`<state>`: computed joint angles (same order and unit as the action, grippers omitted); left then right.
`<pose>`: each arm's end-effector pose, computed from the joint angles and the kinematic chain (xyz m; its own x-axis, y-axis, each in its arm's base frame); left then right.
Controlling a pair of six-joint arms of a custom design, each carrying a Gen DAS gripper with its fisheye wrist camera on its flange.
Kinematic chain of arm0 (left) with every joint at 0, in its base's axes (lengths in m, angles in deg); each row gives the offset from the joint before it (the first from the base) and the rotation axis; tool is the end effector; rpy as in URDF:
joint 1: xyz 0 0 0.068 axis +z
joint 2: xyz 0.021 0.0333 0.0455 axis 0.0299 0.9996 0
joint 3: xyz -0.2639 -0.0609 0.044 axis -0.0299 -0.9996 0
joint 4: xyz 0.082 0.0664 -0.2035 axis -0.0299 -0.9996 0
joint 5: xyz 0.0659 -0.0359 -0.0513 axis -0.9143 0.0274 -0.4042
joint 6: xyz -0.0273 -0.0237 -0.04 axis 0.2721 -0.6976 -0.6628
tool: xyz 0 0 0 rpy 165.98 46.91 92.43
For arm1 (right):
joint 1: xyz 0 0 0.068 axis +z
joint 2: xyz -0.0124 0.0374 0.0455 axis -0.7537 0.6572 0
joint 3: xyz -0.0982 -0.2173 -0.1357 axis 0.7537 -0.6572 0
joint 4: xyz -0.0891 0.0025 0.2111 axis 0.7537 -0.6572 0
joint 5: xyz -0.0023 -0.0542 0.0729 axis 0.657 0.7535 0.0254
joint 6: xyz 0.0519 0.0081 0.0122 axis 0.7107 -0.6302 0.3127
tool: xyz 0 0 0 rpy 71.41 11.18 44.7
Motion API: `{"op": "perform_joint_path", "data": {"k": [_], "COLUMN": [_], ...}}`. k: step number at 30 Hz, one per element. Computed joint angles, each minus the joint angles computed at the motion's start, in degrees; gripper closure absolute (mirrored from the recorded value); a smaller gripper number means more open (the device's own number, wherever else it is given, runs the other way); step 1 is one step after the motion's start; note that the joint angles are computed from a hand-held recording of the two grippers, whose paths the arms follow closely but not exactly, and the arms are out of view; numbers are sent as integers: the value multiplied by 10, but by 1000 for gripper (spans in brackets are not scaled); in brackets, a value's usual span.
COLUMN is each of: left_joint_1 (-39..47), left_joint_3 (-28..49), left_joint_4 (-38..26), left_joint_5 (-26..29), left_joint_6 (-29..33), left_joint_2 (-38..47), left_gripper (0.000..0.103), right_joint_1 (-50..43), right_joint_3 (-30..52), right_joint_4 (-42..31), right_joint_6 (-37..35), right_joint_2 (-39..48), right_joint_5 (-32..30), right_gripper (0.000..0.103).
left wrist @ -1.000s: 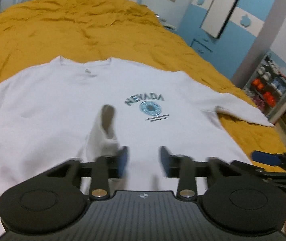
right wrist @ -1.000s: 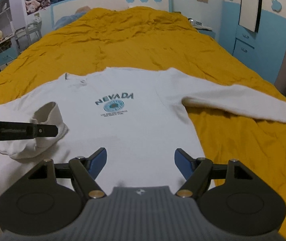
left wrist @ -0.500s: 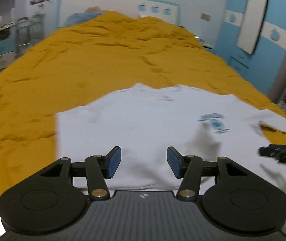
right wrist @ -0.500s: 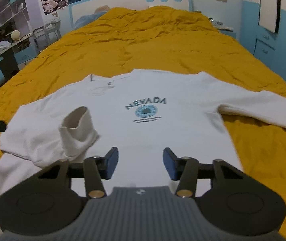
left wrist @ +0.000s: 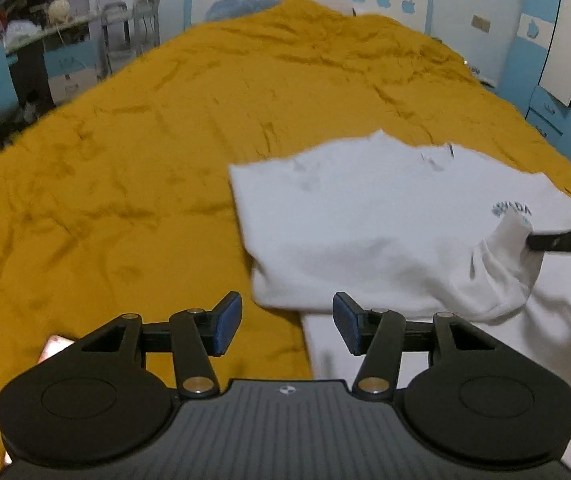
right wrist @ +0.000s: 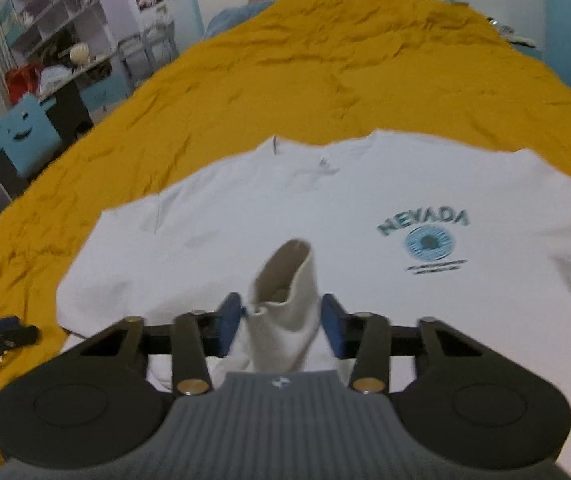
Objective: Fold small clothes
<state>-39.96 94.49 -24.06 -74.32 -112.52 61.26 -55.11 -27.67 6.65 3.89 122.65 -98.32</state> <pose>0.1377 -0.0980 0.1503 -0.7074 -0.1463 -0.6915 -0.1543 0.9867 -0.0509 0.2478 -0.0108 0.1400 -0.7463 -0.0662 -0.6623 -0.3019 0.9205 0.2482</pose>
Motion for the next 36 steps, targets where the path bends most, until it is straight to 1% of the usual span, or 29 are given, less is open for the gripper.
{"op": "perform_joint_path", "data": {"k": [1, 3, 5, 6, 8, 9, 10, 11, 12, 14, 18, 21, 22, 23, 24, 25, 26, 27, 29, 31, 32, 34, 36], "left_joint_1": [4, 17, 35, 41, 49, 49, 50, 52, 53, 52, 36, 39, 43, 48, 56, 63, 73, 82, 97, 110, 116, 128, 132], "left_joint_3": [6, 25, 36, 39, 36, 32, 25, 14, 7, -1, 19, 21, 21, 30, 42, 50, 59, 65, 77, 88, 95, 94, 92], "left_joint_4": [-26, -75, -91, -87, -56, -33, -7, 35, 65, 137, 211, 260, 274, 276, 273, 270, 270, 275, 286, 294, 295, 307, 312], "left_joint_5": [-5, -12, -3, 2, 15, 24, 34, 53, 65, 82, 68, 66, 63, 59, 56, 55, 57, 62, 74, 81, 84, 94, 98], "left_joint_6": [9, 34, 63, 73, 84, 83, 81, 79, 75, 68, 59, 60, 65, 71, 80, 88, 99, 111, 137, 158, 163, 167, 165], "left_joint_2": [-26, -68, -83, -77, -46, -21, -2, 28, 51, 126, 252, 290, 301, 313, 325, 333, 341, 347, 360, 376, 383, 387, 386], "left_gripper": [41, 40, 36, 36, 36, 36, 36, 36, 36, 36, 36, 36, 36, 36, 36, 36, 38, 41, 46, 51, 55, 59, 68], "right_joint_1": [13, 24, 13, 4, -34, -64, -92, -117, -146, -188, -239, -255, -257, -261, -262, -262, -267, -270, -280, -285, -285, -279, -268], "right_joint_3": [6, 22, 29, 35, 52, 66, 75, 85, 91, 92, 110, 124, 122, 123, 123, 121, 123, 125, 145, 182, 202, 247, 280], "right_joint_4": [5, -4, -14, -21, -49, -69, -91, -107, -116, -112, -94, -89, -89, -89, -91, -90, -94, -93, -109, -137, -155, -183, -201], "right_joint_6": [5, 6, -5, -10, -14, -19, -30, -41, -53, -77, -104, -105, -106, -109, -110, -108, -106, -101, -90, -76, -69, -49, -27], "right_joint_2": [14, 30, 16, 3, -22, -31, -39, -41, -38, -22, 72, 136, 142, 152, 153, 151, 147, 146, 148, 165, 176, 217, 255], "right_joint_5": [13, 20, 3, -7, -40, -70, -92, -106, -113, -108, -58, -50, -52, -55, -55, -57, -62, -69, -87, -95, -97, -106, -108], "right_gripper": [98, 100, 101, 101, 101, 101, 101, 101, 101, 101, 101, 99, 98, 93, 91, 90, 85, 75, 69, 68, 68, 68, 69]}}
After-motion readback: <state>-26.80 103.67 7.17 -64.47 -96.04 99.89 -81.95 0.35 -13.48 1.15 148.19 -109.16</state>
